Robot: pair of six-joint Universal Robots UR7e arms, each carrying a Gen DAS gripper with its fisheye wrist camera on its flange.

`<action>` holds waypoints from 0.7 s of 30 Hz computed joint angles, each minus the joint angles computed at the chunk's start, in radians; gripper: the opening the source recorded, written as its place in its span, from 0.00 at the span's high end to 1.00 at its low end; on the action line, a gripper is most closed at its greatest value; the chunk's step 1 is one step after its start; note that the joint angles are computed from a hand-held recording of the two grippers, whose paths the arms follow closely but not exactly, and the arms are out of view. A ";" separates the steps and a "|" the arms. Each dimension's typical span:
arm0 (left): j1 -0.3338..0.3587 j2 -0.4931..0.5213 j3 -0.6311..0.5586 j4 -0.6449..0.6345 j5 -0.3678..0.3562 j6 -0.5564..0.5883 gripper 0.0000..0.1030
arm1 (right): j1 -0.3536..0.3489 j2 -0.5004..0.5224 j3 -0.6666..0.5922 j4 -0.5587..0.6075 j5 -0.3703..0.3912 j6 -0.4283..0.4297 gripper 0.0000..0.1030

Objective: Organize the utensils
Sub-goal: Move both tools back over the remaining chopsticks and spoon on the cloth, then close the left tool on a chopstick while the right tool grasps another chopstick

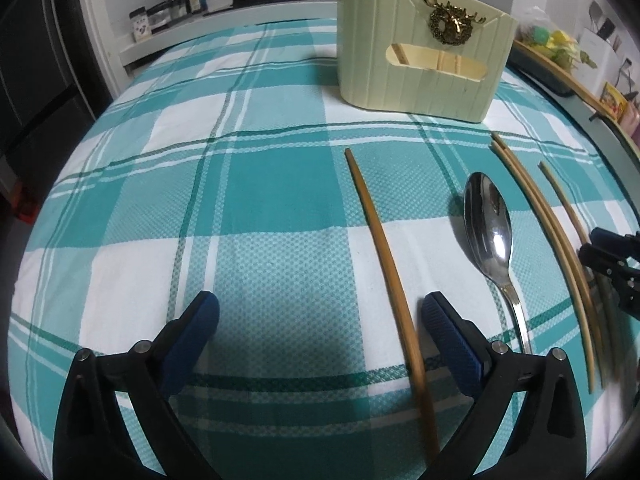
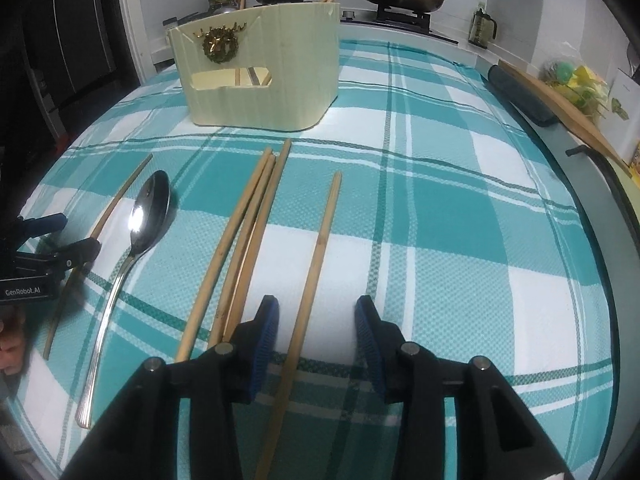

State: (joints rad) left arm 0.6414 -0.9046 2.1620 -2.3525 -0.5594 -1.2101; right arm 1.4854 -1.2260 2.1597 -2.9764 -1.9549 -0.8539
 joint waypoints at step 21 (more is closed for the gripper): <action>0.119 0.068 -0.175 -0.155 -0.035 0.379 0.88 | 0.062 0.189 -0.229 0.115 -0.047 0.038 0.87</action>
State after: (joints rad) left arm 0.7605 -0.8365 1.9869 -2.5078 -0.5948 -0.8316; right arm 1.5478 -1.0372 1.9306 -2.8612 -2.0022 -0.8160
